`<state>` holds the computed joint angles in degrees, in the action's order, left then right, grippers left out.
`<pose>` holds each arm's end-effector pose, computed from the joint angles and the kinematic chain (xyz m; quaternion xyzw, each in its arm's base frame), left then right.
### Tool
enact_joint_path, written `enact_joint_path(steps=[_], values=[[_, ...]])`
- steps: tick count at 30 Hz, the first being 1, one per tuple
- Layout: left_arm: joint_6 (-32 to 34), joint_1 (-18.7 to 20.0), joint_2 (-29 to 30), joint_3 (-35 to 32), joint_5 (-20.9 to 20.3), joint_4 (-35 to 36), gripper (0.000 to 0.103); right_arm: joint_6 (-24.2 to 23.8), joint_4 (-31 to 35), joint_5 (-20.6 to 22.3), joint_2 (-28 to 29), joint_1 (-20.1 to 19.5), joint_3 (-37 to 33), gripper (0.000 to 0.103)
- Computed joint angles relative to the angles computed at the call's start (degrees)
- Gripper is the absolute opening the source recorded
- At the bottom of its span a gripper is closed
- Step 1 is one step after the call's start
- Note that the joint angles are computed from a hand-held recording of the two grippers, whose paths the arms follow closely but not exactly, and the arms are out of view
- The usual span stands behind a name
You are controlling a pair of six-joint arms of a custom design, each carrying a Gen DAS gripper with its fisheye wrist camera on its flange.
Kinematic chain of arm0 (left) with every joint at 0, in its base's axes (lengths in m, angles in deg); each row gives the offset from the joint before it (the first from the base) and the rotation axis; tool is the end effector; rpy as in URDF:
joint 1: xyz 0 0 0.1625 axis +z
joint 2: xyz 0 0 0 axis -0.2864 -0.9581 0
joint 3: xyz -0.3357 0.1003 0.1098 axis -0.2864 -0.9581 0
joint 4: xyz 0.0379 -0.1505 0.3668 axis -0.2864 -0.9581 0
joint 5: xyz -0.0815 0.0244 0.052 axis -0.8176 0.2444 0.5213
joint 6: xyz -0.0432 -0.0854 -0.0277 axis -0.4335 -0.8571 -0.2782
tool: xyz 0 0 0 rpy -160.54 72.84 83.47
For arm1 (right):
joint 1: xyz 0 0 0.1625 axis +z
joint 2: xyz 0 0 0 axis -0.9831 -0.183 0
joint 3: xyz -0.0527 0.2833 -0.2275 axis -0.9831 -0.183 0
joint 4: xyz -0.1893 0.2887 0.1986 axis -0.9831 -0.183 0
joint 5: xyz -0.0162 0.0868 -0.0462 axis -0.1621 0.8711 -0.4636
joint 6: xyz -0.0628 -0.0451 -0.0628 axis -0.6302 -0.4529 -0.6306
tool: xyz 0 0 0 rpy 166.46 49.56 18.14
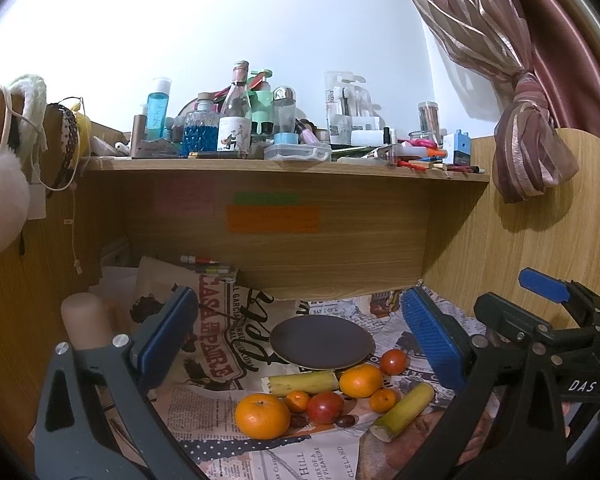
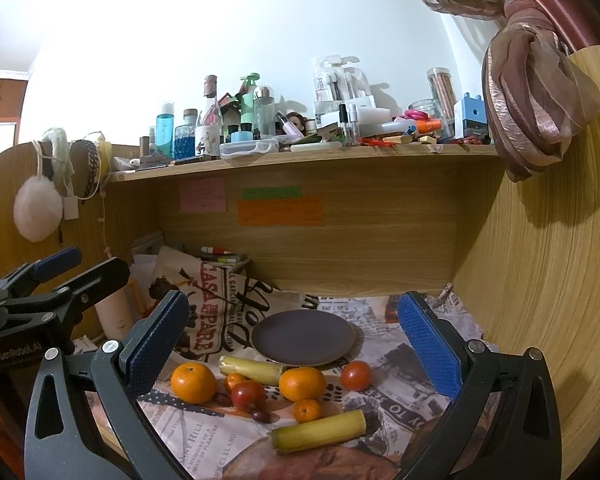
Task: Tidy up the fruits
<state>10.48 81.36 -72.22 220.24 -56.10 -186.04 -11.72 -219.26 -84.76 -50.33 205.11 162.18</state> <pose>-0.0225 -0.4198 0.3201 0.3614 0.7343 -0.5502 0.1658 0.3578 -0.3802 -0.0458 0.2503 -0.7107 0.5991 0.2709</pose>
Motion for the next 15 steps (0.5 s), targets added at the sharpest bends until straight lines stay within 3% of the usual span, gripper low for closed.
enact_joint_path(steps=[15], values=[[0.1,-0.07,-0.08,0.21,-0.07,-0.16,0.103,0.32,0.06,-0.12,0.1,0.26,-0.01,0.103]])
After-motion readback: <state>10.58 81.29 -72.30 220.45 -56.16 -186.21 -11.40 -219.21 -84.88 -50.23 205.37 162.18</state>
